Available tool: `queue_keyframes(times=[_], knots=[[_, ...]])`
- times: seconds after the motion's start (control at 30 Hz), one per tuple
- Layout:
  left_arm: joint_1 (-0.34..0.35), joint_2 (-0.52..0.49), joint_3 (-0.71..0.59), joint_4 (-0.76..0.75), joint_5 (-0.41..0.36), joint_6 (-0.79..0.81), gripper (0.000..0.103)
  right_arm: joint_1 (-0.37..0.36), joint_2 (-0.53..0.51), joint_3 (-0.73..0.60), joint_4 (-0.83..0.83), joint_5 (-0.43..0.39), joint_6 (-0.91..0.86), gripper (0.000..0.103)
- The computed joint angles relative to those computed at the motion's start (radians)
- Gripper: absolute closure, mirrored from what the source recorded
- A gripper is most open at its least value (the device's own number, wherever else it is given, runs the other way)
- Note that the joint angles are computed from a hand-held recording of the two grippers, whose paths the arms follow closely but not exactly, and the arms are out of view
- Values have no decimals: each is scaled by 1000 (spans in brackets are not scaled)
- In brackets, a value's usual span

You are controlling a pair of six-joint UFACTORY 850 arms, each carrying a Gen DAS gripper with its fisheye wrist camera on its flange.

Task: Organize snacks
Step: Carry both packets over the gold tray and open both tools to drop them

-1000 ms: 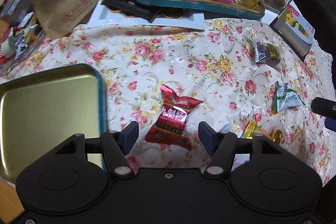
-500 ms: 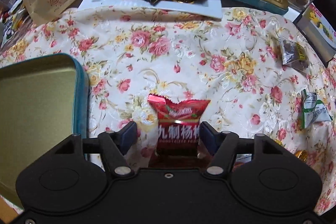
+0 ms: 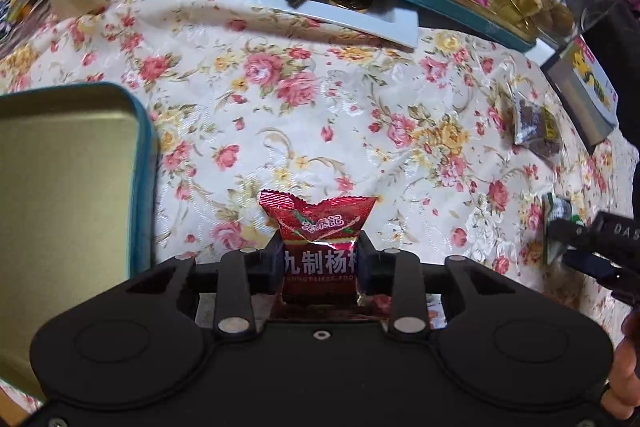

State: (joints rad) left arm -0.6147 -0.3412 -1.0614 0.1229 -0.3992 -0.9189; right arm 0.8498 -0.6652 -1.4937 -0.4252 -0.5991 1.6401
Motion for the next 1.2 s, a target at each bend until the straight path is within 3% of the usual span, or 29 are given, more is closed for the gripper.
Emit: queue_keyframes(times=[0.03,0.1,0.4,0.67,0.97,1.07,1.2], knots=[[4,8,4,0,0,-8,61,3,5,6,-22,11,14,67],[11,27,12,-1,6,-18,61,12,6,-2,-65,-8,31,71],[37,128,8,44,-49,-82,61,34,81,28,-206,44,185,72],[55,250,21,235,-142,-199,61,77,132,2,-326,161,245,72],[85,355,104,494,-279,-334,61,136,90,-123,-292,249,42,72],[112,375,132,520,-313,-328,61,153,60,-175,-238,265,-58,72],[195,421,186,440,-293,-260,61,171,15,-244,-124,271,-212,72]])
